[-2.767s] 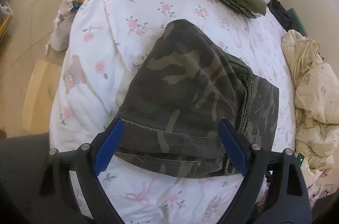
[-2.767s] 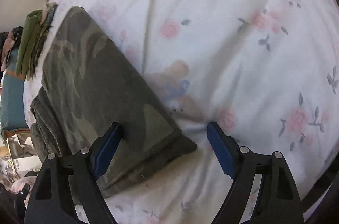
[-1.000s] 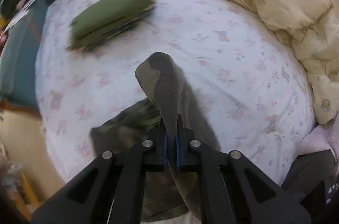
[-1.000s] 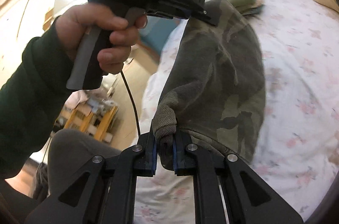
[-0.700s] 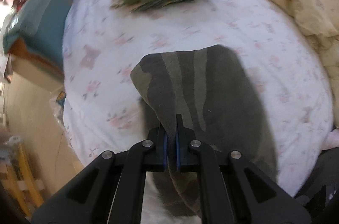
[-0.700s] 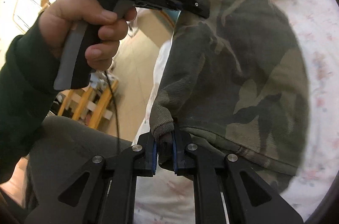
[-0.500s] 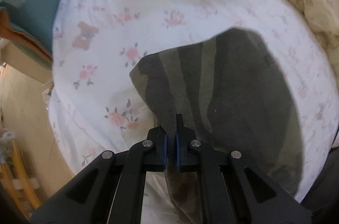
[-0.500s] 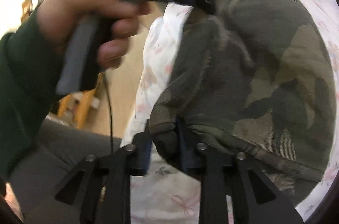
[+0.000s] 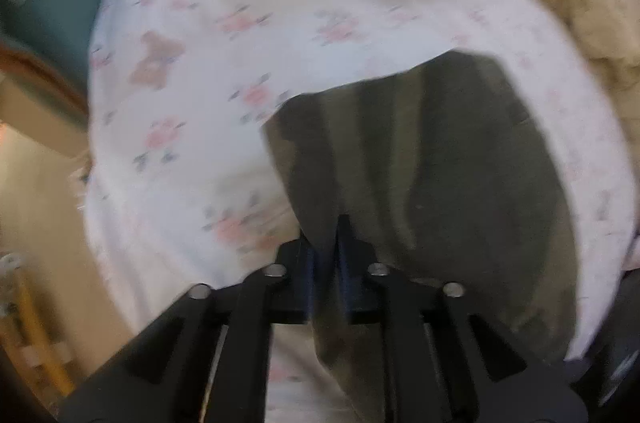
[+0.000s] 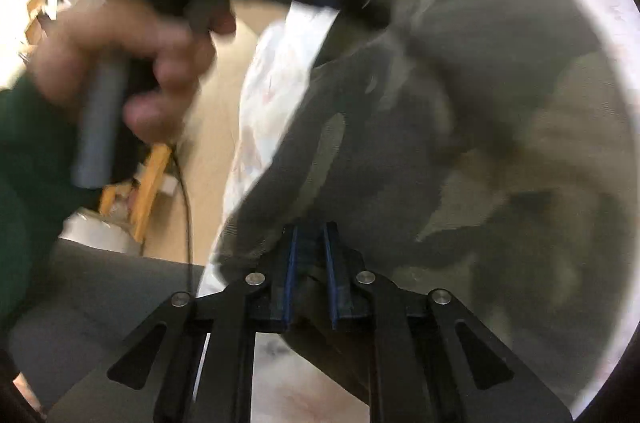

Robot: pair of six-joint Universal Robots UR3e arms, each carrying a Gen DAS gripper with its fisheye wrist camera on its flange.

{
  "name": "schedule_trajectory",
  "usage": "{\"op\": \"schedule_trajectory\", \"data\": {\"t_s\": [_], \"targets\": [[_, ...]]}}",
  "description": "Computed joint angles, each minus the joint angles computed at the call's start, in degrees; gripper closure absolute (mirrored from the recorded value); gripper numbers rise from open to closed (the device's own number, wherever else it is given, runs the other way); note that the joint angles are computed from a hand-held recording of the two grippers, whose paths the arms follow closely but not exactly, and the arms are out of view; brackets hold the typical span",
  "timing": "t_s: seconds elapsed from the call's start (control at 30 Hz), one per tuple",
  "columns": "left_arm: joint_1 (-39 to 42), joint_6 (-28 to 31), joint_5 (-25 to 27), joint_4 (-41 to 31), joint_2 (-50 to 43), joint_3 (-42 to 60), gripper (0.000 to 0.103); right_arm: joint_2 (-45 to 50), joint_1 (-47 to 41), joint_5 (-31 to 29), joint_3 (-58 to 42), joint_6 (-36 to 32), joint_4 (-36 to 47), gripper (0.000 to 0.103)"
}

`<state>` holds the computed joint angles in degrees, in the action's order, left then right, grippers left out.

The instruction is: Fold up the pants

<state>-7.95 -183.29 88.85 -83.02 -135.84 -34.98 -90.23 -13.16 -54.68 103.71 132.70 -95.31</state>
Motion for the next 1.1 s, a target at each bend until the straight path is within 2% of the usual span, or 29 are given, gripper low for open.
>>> {"op": "schedule_trajectory", "data": {"t_s": [0.03, 0.07, 0.1, 0.13, 0.23, 0.3, 0.33, 0.37, 0.47, 0.5, 0.6, 0.67, 0.7, 0.77, 0.8, 0.83, 0.87, 0.9, 1.03, 1.07, 1.1], "targets": [[-1.3, -0.8, 6.1, 0.3, -0.2, -0.6, 0.073, 0.7, 1.6, -1.0, 1.4, 1.4, -2.5, 0.09], [-3.2, -1.4, 13.6, 0.2, -1.0, -0.1, 0.073, 1.6, 3.0, -2.0, 3.4, 3.6, -6.3, 0.09], [-3.7, -0.1, 18.2, 1.7, -0.4, -1.8, 0.075, 1.3, 3.6, -1.5, 6.1, 5.4, -10.0, 0.09], [-3.3, 0.2, 18.0, 3.9, 1.4, -4.9, 0.076, 1.0, 4.0, -1.3, 6.8, 6.0, -11.1, 0.09], [2.6, -1.1, 1.4, 11.4, 10.3, -17.3, 0.076, 0.2, 4.7, -1.9, 7.5, 7.9, -12.6, 0.09], [4.9, 0.7, -9.1, 15.9, 13.8, -22.7, 0.076, -1.9, 5.2, -3.0, 8.0, 7.2, -12.2, 0.09], [4.7, 1.7, -11.0, 16.4, 13.8, -23.3, 0.076, -3.0, 5.5, -3.2, 7.6, 7.1, -11.2, 0.089], [3.9, 2.4, -10.4, 15.6, 13.0, -22.3, 0.076, -3.5, 7.9, -2.3, 7.8, 9.2, -12.1, 0.089], [-0.8, 2.5, -2.7, 5.5, 3.2, -11.9, 0.078, -7.6, 8.4, -1.8, 7.7, 8.0, -6.6, 0.089], [-1.5, 2.0, -1.1, 4.5, 1.3, -10.5, 0.078, -8.7, 8.2, -2.2, 7.7, 8.1, -4.8, 0.089], [-2.8, 1.2, 1.2, 2.5, -2.7, -5.8, 0.077, -14.8, -0.6, 1.8, 6.5, 1.1, 7.5, 0.089], [-3.1, 0.8, 1.7, -0.4, -4.6, -1.8, 0.076, -18.5, -10.7, 4.8, 4.6, -7.0, 18.2, 0.082], [-3.2, 0.9, 1.8, -0.8, -5.0, -1.1, 0.076, -20.2, -16.7, 4.3, 2.1, -9.1, 23.9, 0.074], [-3.7, 2.0, 2.5, -0.4, -5.8, -0.4, 0.075, -23.6, -28.7, 5.1, 0.4, -17.7, 34.5, 0.029], [-3.8, 1.9, 2.7, -0.7, -6.3, 0.4, 0.075, -24.0, -34.7, 3.9, -0.5, -19.5, 35.8, 0.02], [-3.9, 1.8, 2.8, -0.4, -6.4, 0.4, 0.075, -25.6, -40.3, 5.1, 1.0, -23.0, 38.4, 0.009], [-4.0, 1.8, 2.9, -0.3, -6.5, 0.4, 0.075, -25.1, -43.7, 4.3, 2.3, -21.8, 36.7, 0.006], [-4.2, 1.9, 3.2, -0.2, -6.7, 0.6, 0.075, -22.7, -45.1, 2.8, 4.0, -17.3, 32.7, 0.006], [-6.2, 0.3, 4.7, 0.3, -5.6, -0.7, 0.075, -9.3, -44.6, 1.2, 7.6, -4.2, 21.7, 0.006], [-6.7, 0.0, 5.3, 0.9, -5.5, -1.2, 0.075, -7.5, -43.0, 1.2, 8.7, -1.7, 19.8, 0.006], [-7.2, -0.3, 6.1, 2.1, -4.5, -3.3, 0.075, -5.5, -43.1, 2.2, 9.8, -2.5, 20.6, 0.006]]}}
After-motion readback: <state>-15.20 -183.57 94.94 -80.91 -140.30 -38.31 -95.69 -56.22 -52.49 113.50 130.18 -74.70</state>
